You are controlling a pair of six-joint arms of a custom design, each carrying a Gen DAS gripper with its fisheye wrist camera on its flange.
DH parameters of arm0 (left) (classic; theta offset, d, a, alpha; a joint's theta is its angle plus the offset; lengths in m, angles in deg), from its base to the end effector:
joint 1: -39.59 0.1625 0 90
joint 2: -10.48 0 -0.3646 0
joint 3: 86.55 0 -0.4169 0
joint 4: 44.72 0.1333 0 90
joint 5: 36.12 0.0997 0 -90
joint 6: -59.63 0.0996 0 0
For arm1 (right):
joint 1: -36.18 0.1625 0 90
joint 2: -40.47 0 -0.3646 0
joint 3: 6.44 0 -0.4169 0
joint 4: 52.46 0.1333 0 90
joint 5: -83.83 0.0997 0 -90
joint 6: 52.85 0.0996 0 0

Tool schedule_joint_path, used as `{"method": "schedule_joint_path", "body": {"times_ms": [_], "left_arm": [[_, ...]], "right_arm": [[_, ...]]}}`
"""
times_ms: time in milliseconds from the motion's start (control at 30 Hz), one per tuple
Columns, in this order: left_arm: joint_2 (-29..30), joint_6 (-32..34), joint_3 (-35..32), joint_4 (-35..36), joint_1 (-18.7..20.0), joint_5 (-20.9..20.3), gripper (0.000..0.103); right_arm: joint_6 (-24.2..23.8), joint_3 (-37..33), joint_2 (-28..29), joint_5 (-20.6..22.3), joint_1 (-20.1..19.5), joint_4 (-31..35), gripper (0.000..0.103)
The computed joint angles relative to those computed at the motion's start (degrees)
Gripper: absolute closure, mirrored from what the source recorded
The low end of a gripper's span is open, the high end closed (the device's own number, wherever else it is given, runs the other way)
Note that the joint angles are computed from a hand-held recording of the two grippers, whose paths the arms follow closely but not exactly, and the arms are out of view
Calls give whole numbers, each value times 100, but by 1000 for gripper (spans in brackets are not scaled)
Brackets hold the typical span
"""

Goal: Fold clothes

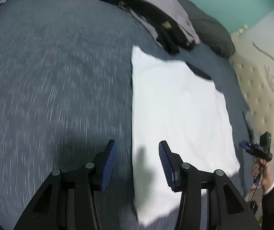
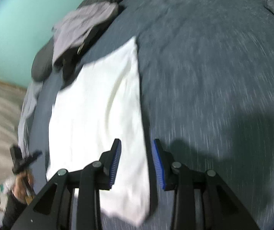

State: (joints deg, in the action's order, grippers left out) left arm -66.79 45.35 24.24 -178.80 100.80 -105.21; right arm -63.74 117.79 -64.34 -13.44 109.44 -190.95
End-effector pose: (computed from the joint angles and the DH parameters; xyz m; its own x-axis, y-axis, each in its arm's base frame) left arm -0.1135 -0.5572 0.2147 -0.9407 0.1679 -0.2948 0.2491 0.9318 -0.2641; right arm -0.0097 -0.4515 0.3385 -0.9630 0.1803 0.2004 0.0711 0.8870 -0.4562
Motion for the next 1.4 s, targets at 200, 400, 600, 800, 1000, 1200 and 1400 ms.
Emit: {"method": "schedule_joint_path", "body": {"times_ms": [200,400,600,800,1000,1200,1400], "left_arm": [[-591,-156,496,536,-222,-174,54],[-919,-274,748,876,-328,-200,54],[-1099,-239,889,1177,-388,-135,54],[-1116,-161,978,1279,-368,-198,55],[-1052,-104,1006,1423,-313,-276,89],[-1070,-131,1057,1283,-241,-279,103],[-1190,-153,1099,1178,-236,-323,103]], "right_arm": [[-207,667,-980,-41,-151,807,70],[-343,1013,-1349,-162,-200,1036,70],[-617,1132,-1246,-347,-98,741,71],[-1029,1183,-1238,-391,-39,681,97],[-1281,1138,-1405,-585,10,851,102],[-1581,909,-1548,-740,84,1132,102],[-1682,911,-1302,-851,-9,898,102]]}}
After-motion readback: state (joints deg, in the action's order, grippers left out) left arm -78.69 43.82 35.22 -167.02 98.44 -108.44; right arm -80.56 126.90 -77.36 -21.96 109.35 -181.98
